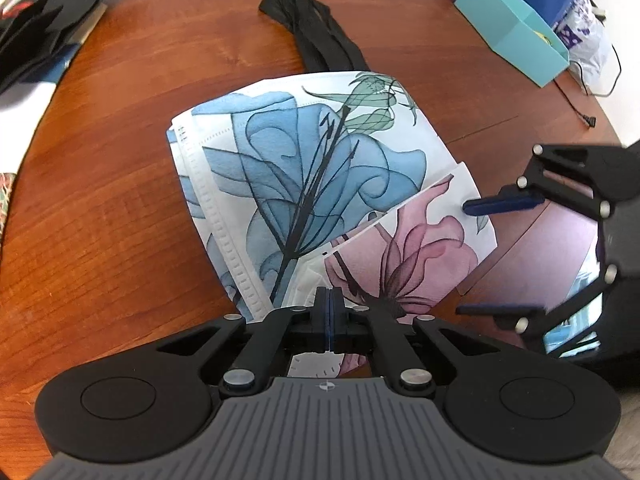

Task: Fold shopping bag
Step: 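Press the folded flap flat with the right tool while the left gripper holds the bag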

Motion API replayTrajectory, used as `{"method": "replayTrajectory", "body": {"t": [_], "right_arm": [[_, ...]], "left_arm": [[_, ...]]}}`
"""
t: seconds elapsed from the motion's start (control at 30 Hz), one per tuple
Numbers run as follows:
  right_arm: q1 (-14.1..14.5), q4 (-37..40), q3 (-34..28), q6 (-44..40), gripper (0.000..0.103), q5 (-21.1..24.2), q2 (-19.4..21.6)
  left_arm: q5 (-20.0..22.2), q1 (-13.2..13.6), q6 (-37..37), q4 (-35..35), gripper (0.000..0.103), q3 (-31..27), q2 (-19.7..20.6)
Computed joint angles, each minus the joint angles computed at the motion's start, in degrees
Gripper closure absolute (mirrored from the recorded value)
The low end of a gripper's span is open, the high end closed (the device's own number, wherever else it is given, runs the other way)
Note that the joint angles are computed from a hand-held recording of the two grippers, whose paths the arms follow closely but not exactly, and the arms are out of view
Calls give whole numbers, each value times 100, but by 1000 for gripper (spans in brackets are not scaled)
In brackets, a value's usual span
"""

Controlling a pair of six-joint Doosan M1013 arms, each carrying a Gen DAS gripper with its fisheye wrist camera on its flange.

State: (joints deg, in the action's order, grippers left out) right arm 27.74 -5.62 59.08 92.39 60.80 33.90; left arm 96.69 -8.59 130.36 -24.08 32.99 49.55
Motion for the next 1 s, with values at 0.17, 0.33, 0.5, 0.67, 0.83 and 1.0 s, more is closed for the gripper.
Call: {"method": "replayTrajectory", "body": {"t": [0.17, 0.33, 0.5, 0.67, 0.83, 1.0], "right_arm": [[208, -766, -18, -733, 29, 54, 65], [329, -1326, -9, -1337, 29, 52, 110], [361, -1500, -50, -2090, 30, 43, 140], [350, -1369, -146, -3015, 30, 63, 184], [229, -813, -405, -3849, 29, 315, 282], [48, -142, -905, -3962, 30, 956, 504]], "left_arm": [[419, -14, -136, 32, 101, -449, 237], [486, -67, 141, 203, 101, -513, 254], [559, -86, 236, 276, 101, -606, 297], [665, -64, 168, 211, 101, -741, 372], [681, -57, 159, 177, 101, -783, 390], [114, 17, 776, -92, 99, -177, 33]]}}
